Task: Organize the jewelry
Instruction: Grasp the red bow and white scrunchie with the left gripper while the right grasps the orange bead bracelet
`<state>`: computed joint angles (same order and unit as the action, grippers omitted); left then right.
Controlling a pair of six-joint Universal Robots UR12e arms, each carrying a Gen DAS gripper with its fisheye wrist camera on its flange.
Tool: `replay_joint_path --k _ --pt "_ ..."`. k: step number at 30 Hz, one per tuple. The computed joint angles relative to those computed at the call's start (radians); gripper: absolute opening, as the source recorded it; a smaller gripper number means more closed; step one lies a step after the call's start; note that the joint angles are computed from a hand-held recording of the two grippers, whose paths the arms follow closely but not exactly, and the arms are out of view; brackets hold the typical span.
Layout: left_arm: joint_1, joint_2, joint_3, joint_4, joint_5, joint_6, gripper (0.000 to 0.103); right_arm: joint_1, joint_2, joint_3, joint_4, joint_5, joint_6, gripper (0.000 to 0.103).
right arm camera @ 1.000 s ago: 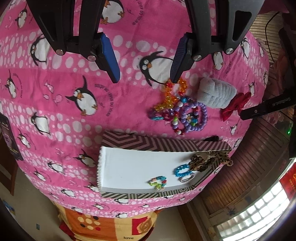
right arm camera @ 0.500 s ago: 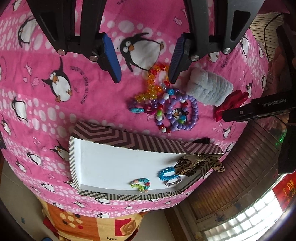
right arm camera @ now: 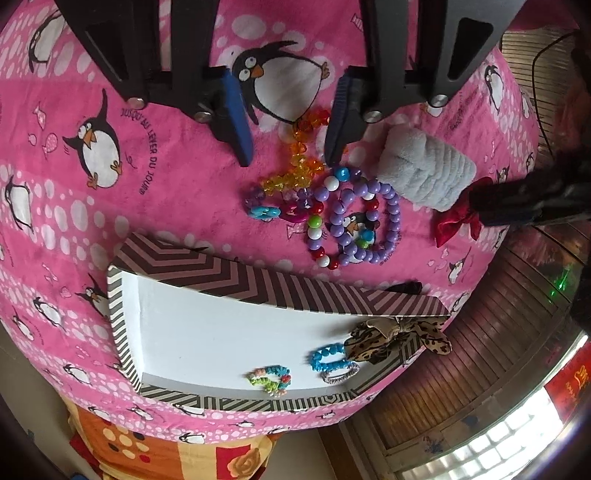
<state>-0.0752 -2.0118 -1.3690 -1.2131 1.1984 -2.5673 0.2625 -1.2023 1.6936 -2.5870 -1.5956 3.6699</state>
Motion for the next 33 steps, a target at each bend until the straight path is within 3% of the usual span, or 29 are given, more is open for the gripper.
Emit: replay_joint_path --k 2,5,10,14,15,16,19,33 --pt "-0.004 0.007 -0.013 -0.001 0.014 0.017 0.064 -0.001 0.002 -0.002 0.005 -0.003 -0.008 0.020" --pt "-0.011 -0.001 -0.020 0.010 0.046 -0.009 0.064 -0.007 -0.004 0.006 0.001 -0.002 -0.013 0.013" --pt "-0.015 -0.022 -0.006 -0.013 0.026 -0.074 0.064 -0.017 -0.014 0.014 0.021 -0.015 -0.001 0.011" --pt "-0.014 -0.028 -0.008 -0.004 -0.013 -0.093 0.063 -0.026 -0.015 0.031 -0.023 0.022 0.016 0.012" --pt "-0.012 -0.029 -0.009 -0.006 -0.023 -0.097 0.060 -0.026 -0.012 0.030 -0.025 0.022 0.018 0.012" --pt "-0.010 -0.030 -0.007 -0.016 -0.037 -0.097 0.044 -0.025 -0.011 0.030 -0.031 0.019 0.016 0.012" --pt "-0.009 -0.029 -0.009 -0.011 -0.041 -0.090 0.026 -0.025 -0.010 0.029 -0.033 0.025 0.015 0.011" --pt "0.012 0.008 0.019 -0.003 -0.163 -0.020 0.022 -0.017 -0.076 0.020 -0.098 -0.040 -0.034 0.008"
